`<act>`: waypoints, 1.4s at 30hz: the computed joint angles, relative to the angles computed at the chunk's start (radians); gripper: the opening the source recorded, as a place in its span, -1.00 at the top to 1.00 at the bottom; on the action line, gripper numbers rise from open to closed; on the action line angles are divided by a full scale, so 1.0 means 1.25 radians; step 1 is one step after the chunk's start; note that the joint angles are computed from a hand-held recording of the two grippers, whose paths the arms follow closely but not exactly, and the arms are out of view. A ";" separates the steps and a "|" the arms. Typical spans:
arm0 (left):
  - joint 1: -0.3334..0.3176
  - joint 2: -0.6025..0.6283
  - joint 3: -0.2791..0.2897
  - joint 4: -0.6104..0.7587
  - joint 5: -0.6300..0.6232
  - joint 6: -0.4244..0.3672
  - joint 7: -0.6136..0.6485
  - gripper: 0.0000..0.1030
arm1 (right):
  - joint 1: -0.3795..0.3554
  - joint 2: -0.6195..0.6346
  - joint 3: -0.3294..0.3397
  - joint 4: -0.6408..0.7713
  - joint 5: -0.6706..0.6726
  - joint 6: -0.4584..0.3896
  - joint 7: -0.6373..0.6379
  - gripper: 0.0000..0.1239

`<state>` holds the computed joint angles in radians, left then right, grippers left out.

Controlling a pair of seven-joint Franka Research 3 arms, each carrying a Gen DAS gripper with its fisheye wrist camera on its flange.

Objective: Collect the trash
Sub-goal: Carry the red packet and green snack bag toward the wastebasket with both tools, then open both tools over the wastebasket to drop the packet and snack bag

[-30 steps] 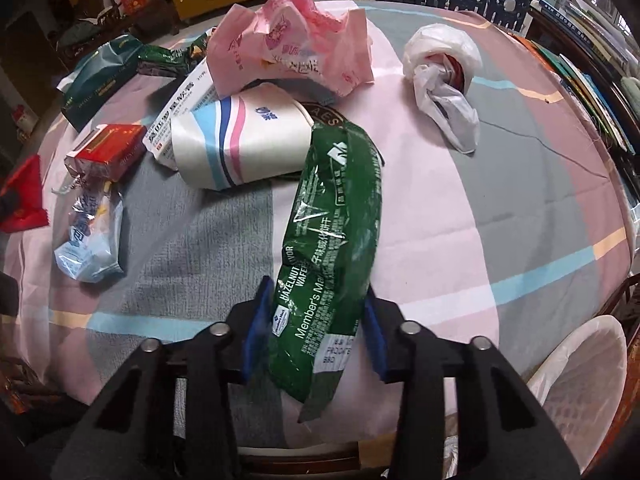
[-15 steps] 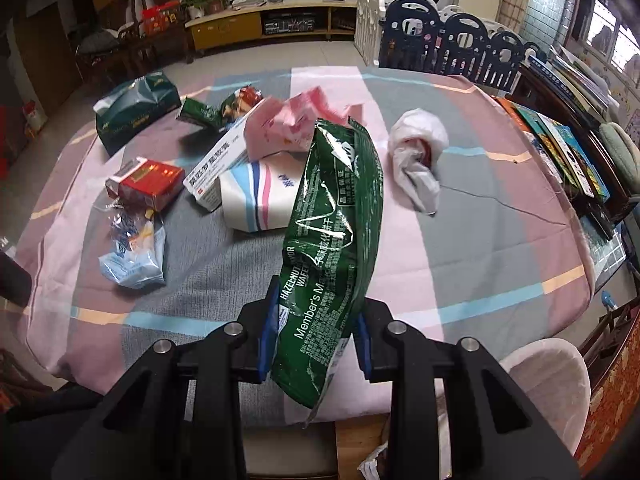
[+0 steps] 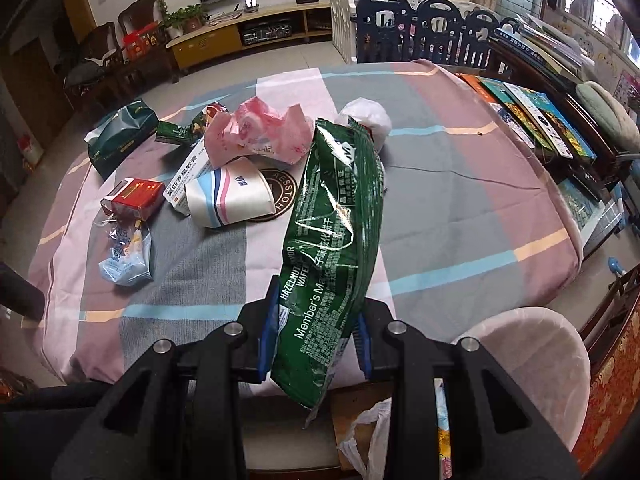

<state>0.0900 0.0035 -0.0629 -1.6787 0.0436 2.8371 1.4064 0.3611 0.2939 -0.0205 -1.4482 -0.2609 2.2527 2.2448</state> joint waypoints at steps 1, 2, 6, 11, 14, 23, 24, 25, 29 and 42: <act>-0.004 -0.008 -0.004 -0.008 -0.017 0.000 0.020 0.23 | 0.001 -0.008 -0.002 -0.009 -0.005 0.004 0.004 0.47; -0.008 -0.015 -0.007 -0.016 -0.037 -0.001 0.039 0.23 | 0.000 -0.015 -0.002 -0.016 -0.008 0.007 0.006 0.47; -0.030 -0.025 -0.012 -0.031 -0.092 -0.017 0.093 0.23 | -0.008 -0.033 -0.002 -0.037 -0.010 0.017 0.017 0.47; -0.054 0.004 -0.025 -0.001 -0.178 -0.068 0.168 0.23 | -0.020 -0.057 -0.001 -0.070 -0.016 0.023 0.025 0.47; -0.063 0.024 -0.041 0.012 -0.226 -0.106 0.210 0.23 | -0.035 -0.087 -0.003 -0.110 -0.021 0.031 0.031 0.47; -0.107 0.050 -0.085 0.001 -0.217 -0.180 0.220 0.23 | -0.116 -0.221 0.000 -0.288 -0.018 0.055 0.049 0.47; -0.111 0.053 -0.088 0.000 -0.224 -0.186 0.227 0.23 | -0.128 -0.245 0.000 -0.317 -0.013 0.060 0.052 0.47; -0.116 0.058 -0.094 0.004 -0.235 -0.192 0.241 0.23 | -0.139 -0.262 0.004 -0.337 -0.011 0.063 0.052 0.47; -0.136 0.083 -0.116 0.009 -0.275 -0.218 0.305 0.22 | -0.178 -0.359 0.017 -0.446 0.010 0.073 0.039 0.47; -0.180 0.111 -0.166 0.010 -0.463 -0.551 0.553 0.05 | -0.279 -0.610 0.055 -0.640 0.097 0.025 -0.089 0.47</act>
